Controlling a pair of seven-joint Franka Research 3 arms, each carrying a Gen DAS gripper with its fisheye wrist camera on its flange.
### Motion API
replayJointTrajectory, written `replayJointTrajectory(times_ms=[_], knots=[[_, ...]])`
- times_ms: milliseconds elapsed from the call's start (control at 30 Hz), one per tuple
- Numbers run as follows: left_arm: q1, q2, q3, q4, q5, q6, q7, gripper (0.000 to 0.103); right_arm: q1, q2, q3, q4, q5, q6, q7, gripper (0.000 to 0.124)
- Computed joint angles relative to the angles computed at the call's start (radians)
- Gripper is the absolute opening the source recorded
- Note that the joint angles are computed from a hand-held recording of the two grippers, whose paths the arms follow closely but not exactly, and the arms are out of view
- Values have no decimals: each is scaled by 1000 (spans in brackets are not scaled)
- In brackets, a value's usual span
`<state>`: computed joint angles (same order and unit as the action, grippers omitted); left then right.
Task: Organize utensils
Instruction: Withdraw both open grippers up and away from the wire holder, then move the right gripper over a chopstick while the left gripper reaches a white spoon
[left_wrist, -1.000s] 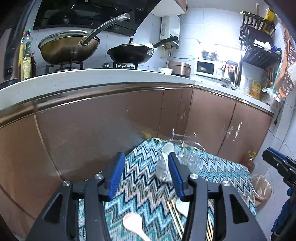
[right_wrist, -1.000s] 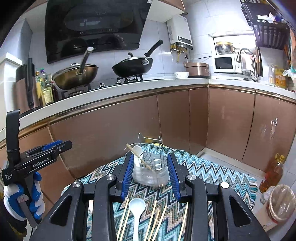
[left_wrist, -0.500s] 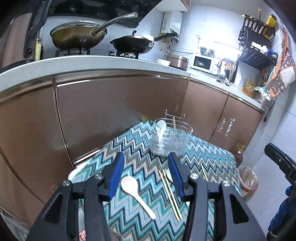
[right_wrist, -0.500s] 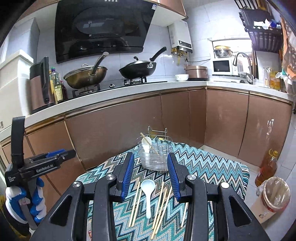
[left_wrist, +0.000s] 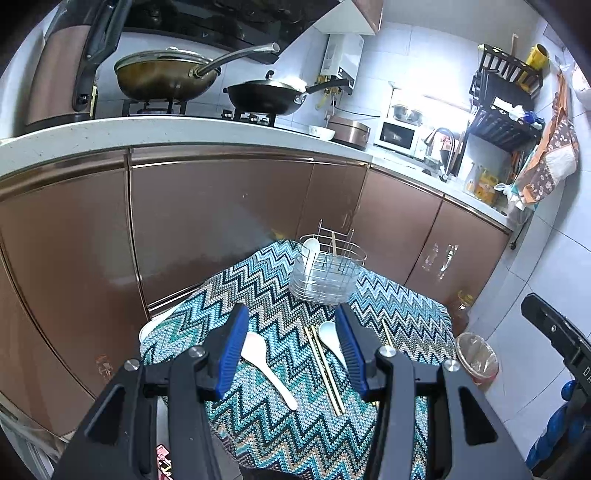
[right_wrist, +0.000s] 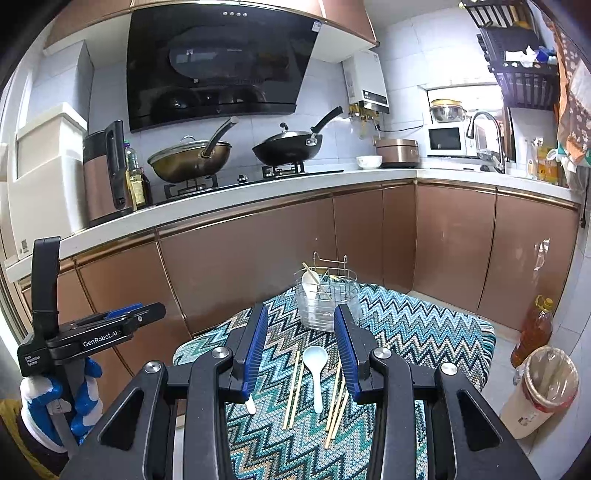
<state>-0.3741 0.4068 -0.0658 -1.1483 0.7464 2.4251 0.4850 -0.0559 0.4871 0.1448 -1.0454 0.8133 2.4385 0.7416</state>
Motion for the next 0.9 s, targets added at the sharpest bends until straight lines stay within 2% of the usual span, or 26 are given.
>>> replayJointTrajectory(times_ms=[300,500,700,900], knots=[[-3,-15,-5,-19,15,-5,-9,47,-1,-38,-8,-55,21,6,-13,37],[21,4,-24,-10,-54,9,44,47,0,-17,-13,-32,11,-19,6,37],[47,55,-41,30,-170,22,123,46,9,58,-18,63,-53,-72,70,35],[61,136,-50,110,-279,0,203,46,13,171,-19,208,-134,-138,160,32]])
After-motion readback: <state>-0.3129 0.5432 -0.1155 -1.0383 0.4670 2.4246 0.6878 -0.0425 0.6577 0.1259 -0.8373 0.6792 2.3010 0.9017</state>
